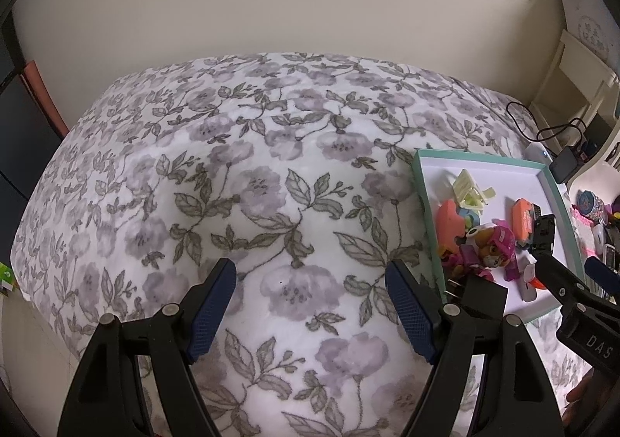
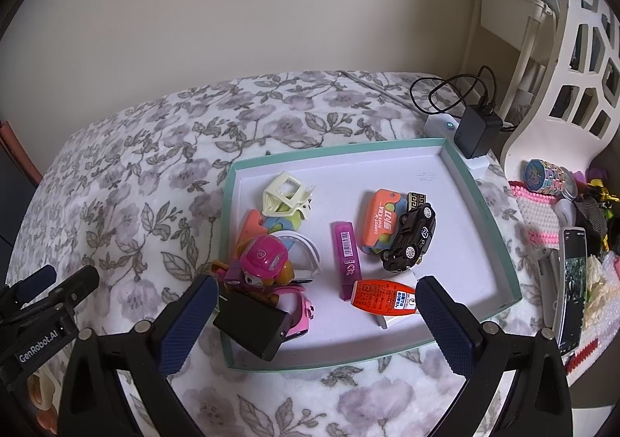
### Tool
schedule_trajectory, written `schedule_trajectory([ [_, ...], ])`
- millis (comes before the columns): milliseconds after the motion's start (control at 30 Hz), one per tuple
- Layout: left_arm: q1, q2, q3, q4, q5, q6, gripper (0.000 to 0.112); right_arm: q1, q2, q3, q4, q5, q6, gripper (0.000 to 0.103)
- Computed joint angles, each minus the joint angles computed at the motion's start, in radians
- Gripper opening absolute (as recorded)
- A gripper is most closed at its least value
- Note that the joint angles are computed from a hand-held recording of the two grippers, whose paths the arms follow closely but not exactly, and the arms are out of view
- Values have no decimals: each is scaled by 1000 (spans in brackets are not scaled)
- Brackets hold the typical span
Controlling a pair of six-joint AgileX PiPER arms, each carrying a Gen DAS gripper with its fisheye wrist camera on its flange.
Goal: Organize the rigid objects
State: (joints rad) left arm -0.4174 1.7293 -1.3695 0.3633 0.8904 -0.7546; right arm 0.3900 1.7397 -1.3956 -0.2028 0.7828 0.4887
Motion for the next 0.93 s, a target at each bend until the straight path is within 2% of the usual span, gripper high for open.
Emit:
schedule_trajectory([
  [633, -1, 2, 2, 11, 9, -14, 80, 0, 3, -5, 0, 5, -2, 103],
  [933, -3, -10, 13, -2, -18, 15, 80, -1, 0, 12, 5, -5, -15, 103],
])
